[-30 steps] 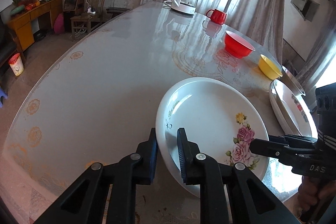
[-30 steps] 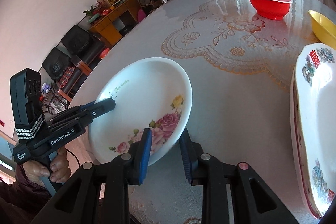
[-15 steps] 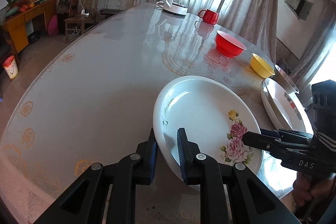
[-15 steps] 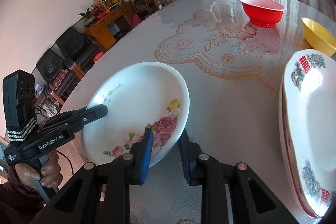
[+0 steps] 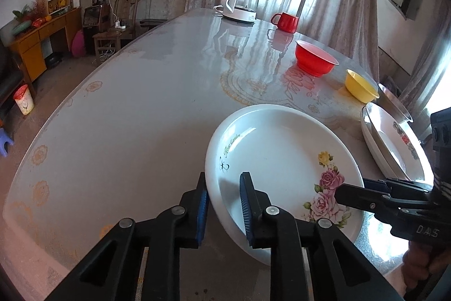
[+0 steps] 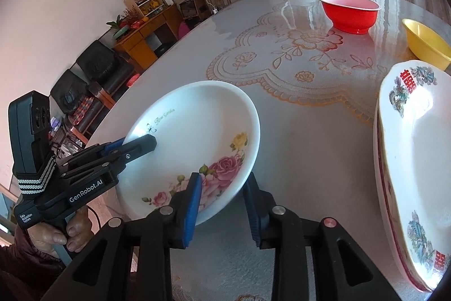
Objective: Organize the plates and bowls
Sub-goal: 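Lift the pink-rose plate with the left gripper toward the plate stack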
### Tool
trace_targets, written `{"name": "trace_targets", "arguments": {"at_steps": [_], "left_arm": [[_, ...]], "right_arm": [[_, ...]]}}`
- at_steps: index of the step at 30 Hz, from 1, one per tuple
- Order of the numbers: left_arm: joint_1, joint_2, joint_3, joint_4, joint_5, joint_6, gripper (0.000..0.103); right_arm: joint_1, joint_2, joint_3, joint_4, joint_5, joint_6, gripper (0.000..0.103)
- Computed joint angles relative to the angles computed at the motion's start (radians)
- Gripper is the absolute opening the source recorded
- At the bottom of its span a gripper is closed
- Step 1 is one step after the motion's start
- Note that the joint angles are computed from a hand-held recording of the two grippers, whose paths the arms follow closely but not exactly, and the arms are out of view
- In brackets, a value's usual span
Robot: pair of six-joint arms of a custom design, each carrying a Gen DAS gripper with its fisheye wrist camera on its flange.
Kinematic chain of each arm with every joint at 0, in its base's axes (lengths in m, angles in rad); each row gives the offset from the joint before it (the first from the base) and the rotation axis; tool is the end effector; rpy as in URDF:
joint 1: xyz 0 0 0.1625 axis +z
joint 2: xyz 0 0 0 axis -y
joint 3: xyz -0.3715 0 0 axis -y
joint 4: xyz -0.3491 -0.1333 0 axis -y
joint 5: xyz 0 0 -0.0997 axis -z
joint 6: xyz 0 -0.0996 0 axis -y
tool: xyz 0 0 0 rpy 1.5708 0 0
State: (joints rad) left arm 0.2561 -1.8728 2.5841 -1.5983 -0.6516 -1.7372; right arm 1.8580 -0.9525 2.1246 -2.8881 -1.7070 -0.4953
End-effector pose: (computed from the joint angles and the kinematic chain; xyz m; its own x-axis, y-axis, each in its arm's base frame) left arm -0.1330 -0.2545 0.1795 -0.7946 -0.3119 -0.5209 0.2035 0.6715 -0.7125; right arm 0.2462 -0.4109 0.0603 -0.7076 -0.6814 0.1870 -0.7009 0.7105 -0.0635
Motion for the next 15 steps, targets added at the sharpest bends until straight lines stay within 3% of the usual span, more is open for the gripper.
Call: {"name": "trace_targets", "arguments": {"at_steps": [6,15], "left_arm": [[-0.036,-0.06,0.015,-0.027,-0.006,-0.001,0.02],[-0.071,-0.078,0.019,-0.063,0.003,0.01,0.02]], "right_arm": [[0.004,-0.004,0.004,-0.013,-0.015,0.01,0.024],[-0.021,-0.043,0.001,0.051,0.013,0.068,0.024]]}}
